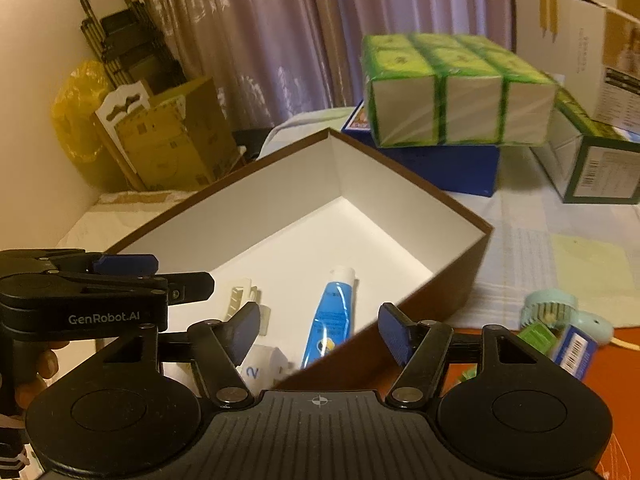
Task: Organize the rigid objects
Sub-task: 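Withdraw both open tools from the box back over the mat, then move the right tool toward the small dark bottle with white cap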
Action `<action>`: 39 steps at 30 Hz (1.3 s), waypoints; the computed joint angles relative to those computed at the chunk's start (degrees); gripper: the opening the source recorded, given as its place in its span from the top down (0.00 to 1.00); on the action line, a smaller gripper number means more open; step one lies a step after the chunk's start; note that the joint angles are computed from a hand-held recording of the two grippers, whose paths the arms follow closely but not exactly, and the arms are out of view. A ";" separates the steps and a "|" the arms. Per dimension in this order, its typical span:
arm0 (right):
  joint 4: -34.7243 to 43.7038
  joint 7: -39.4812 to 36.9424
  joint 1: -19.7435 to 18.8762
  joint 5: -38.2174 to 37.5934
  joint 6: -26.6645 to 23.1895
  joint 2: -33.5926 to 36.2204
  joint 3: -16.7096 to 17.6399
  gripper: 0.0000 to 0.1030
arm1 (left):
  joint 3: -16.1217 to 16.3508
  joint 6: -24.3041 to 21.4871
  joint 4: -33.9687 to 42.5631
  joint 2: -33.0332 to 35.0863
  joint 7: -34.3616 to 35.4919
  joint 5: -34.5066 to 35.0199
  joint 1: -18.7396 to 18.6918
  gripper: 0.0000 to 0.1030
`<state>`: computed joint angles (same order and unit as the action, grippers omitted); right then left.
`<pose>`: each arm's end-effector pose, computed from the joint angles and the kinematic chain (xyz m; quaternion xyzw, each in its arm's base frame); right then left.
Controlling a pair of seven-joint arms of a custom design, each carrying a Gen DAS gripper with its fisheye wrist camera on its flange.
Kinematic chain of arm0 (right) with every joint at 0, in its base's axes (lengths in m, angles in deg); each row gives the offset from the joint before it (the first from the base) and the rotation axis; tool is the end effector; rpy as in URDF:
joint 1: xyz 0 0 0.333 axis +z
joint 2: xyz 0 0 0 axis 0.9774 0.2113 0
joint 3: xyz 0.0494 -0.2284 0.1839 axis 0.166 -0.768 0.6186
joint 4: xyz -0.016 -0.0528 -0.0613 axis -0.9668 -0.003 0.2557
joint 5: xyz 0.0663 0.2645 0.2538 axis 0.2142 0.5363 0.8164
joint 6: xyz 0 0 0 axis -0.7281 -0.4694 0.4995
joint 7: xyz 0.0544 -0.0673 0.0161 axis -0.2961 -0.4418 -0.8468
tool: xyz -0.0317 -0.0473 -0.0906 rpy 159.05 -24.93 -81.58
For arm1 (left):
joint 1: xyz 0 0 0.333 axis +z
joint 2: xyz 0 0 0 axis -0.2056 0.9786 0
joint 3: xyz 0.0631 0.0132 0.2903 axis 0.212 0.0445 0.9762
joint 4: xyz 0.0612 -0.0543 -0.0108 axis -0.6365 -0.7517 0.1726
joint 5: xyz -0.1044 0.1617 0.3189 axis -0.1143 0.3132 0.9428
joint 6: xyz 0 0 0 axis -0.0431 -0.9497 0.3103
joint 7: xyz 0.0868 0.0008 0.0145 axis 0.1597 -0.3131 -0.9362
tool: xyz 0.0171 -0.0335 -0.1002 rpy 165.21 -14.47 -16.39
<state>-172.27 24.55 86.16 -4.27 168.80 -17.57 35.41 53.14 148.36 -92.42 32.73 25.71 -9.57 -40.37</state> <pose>0.6731 0.2396 0.3714 -0.7892 0.4830 -0.0892 0.3686 0.6724 -0.3749 0.3833 -0.6521 0.6660 -0.2885 0.2190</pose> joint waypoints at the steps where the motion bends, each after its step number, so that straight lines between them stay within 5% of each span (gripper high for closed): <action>1: -1.58 -0.77 -0.84 0.95 0.72 -1.12 0.73 0.39 | -0.05 0.58 -0.81 -0.60 -0.08 0.24 -0.24 0.39; 8: -11.66 -6.10 -4.93 9.01 3.69 -8.87 2.84 0.38 | -1.04 4.53 -5.29 -3.76 0.44 1.03 -1.42 0.39; 20: -24.36 -7.11 -3.91 13.91 4.22 -18.31 -3.78 0.38 | -4.33 6.18 -6.33 -3.91 6.21 -2.22 -3.48 0.40; 39: -28.88 -7.07 -3.38 11.03 -5.83 -20.83 -10.22 0.38 | -7.16 -2.66 1.69 2.39 13.95 -8.63 -6.48 0.41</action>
